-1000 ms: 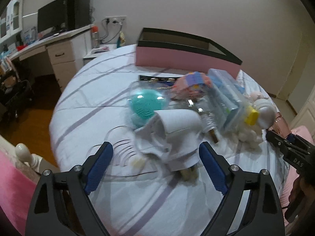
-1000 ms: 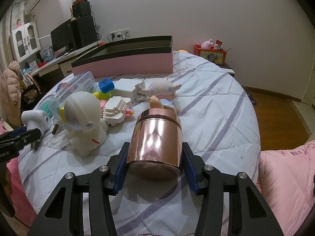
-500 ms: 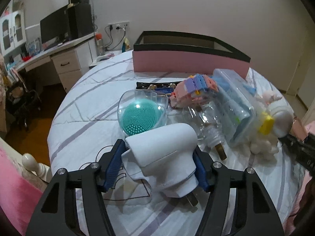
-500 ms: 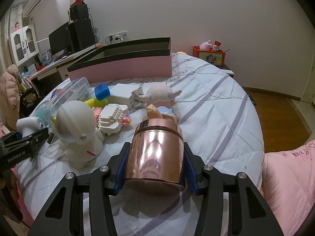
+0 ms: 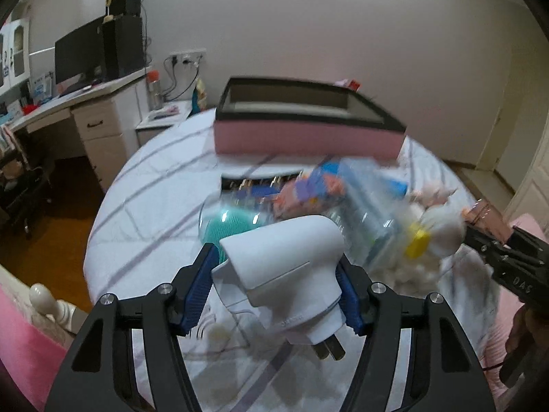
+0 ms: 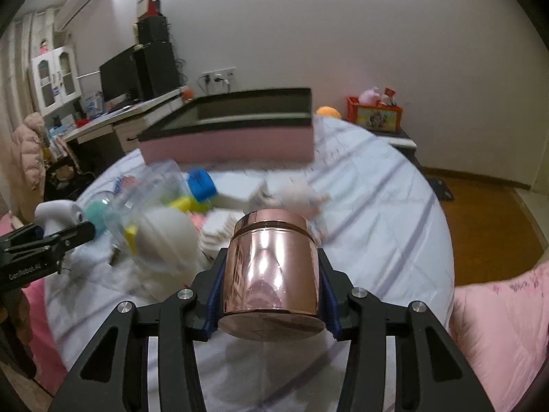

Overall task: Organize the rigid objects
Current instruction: 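Carry both items into the pink box and open both tools to release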

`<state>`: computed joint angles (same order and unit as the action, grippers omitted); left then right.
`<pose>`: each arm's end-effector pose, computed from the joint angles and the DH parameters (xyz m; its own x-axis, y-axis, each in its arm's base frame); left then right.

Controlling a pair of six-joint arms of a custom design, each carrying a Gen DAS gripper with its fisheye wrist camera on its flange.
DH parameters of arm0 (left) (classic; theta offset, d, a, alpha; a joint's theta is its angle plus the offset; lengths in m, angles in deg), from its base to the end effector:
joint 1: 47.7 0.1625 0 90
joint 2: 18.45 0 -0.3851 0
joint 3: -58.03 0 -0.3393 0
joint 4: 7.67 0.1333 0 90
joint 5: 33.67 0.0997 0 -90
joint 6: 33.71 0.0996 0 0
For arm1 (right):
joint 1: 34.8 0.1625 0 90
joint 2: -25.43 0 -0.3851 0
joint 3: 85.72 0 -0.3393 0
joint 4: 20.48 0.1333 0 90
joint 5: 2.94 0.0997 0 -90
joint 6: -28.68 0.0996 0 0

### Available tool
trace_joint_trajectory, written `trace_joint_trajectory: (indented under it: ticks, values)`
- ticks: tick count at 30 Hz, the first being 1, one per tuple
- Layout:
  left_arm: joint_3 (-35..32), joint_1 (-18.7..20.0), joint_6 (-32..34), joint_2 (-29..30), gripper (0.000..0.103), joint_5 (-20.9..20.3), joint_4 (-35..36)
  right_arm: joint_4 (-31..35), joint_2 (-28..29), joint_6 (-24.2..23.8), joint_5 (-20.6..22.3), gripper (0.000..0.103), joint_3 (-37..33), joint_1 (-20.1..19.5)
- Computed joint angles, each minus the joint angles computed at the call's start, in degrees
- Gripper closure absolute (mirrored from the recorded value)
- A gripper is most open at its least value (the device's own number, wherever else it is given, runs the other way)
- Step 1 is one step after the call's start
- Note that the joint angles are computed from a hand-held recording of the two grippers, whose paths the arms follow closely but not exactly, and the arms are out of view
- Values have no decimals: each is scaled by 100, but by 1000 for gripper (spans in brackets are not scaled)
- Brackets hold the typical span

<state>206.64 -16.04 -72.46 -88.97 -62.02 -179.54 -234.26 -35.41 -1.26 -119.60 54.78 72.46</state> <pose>-0.1403 -0.3461 0.1529 -0.7645 -0.0363 -0.6436 0.4755 0.6424 -0.6011 0.1980 -0.3386 0.1705 -0.7136 -0.3134 0.6266 -0.6568 0.6106 -0.4425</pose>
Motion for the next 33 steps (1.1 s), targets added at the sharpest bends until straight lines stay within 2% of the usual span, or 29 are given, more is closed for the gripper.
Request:
trace_joint_trajectory:
  ticks: [5,10,13,17,19,22,25,30,33]
  values:
    - [-368,35,846,-23,38,-135,-301,302,-59,-103,18,56,-363,326]
    - [-1063,169,2039,244,38,-34,-799,1102,-59,-202,130,56,-1126,630]
    - [-1703,454,2924,502,38,-169,-1096,1513,146,-339,158,56,-1748,752]
    - [-2815,1027,3685,868,38,-611,-826,2225,595,-344,185,56,-2732,747]
    - [-3277,1273,3813,1052,38,-838,-653,2511,859,-318,123,56,-3203,698]
    - [-4181,1697,3905,1488,38,-966,-82,3006,1262,-199,56,56,-3935,563]
    - [-4950,2121,3807,1800,38,-1283,669,3611,1661,-68,-35,56,-4633,422]
    - [-5711,2473,3783,2272,38,-1271,1452,4476,2237,102,-230,56,-5483,251]
    - [-5991,2598,3684,2463,38,-1102,1964,4791,2496,127,-406,56,-5793,193]
